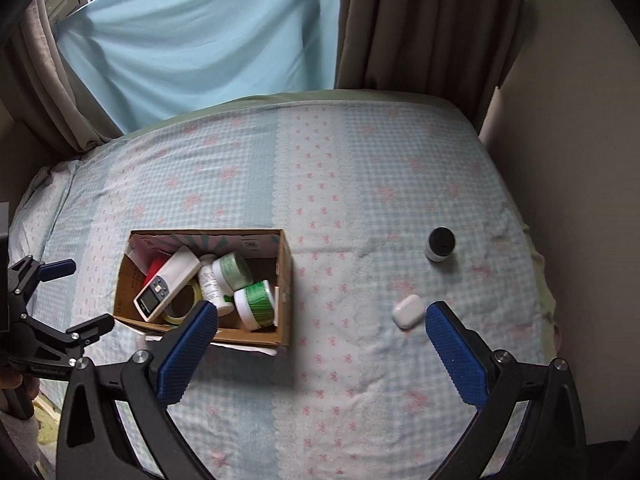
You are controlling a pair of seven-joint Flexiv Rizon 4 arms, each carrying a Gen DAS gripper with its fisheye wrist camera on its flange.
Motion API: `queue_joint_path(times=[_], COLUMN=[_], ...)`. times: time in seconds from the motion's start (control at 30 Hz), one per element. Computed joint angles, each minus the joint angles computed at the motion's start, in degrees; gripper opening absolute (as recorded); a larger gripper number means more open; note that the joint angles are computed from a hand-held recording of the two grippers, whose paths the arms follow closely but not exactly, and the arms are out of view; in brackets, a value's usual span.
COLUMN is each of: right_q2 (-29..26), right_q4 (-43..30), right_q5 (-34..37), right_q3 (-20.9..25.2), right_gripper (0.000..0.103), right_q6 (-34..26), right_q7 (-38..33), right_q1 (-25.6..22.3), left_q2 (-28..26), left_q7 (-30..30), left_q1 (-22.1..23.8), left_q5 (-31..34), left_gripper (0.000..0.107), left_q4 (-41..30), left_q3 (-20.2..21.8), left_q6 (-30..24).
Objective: Organize rigid objects
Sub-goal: 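Move left tool to white earbud case while right tool approaches black-lidded jar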
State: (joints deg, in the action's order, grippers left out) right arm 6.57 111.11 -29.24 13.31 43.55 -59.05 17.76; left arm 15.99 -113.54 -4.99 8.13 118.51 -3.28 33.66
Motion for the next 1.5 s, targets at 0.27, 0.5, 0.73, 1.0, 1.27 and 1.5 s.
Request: queue_joint_path(times=[0.27,0.5,0.73,1.0,1.27,1.5], right_q2=[7.22,6.67,-1.33,-12.17,-25.22,-33.70], right_q4=[3.49,0.78,-5.25,-10.71,-17.00,-22.50], right_q5=[6.10,15.39,20.80,27.15,36.70,36.71], right_q3=[-4.29,-8.45,-10.35,-10.34,-5.46,-1.44], right_gripper=[0.103,0.103,0.103,0.103,0.103,0.097], right_q6=[3.27,6.34,7.76,15.77,24.14,23.87], right_q7=[-15.07,-32.84,-42.13,-50.64,-64.02,-75.57], right_q1=[-4.94,-7.76,-10.53,-13.50,-18.55,-21.44], left_q2=[-4.91,-15.58,-28.06,-40.75,-54.01,-60.70], left_q7=[-13.60,-19.28,-22.27,-16.82,-8.71,-3.61], left_q1=[-3.02,-8.26,-12.85,-15.61,-16.79,-17.97], left_q5=[4.59,8.90,8.99,7.23,3.13,-1.85], left_gripper=[0.103,0.103,0.103,0.103,0.098,0.094], left_q4=[-8.80,-19.77,-28.39,-34.81,-38.37,-40.83], left_q3=[-6.94,-8.64,-6.46,-2.56,0.71,2.44], left_q6=[-4.76,-6.76,-3.75,3.37,11.74,17.45])
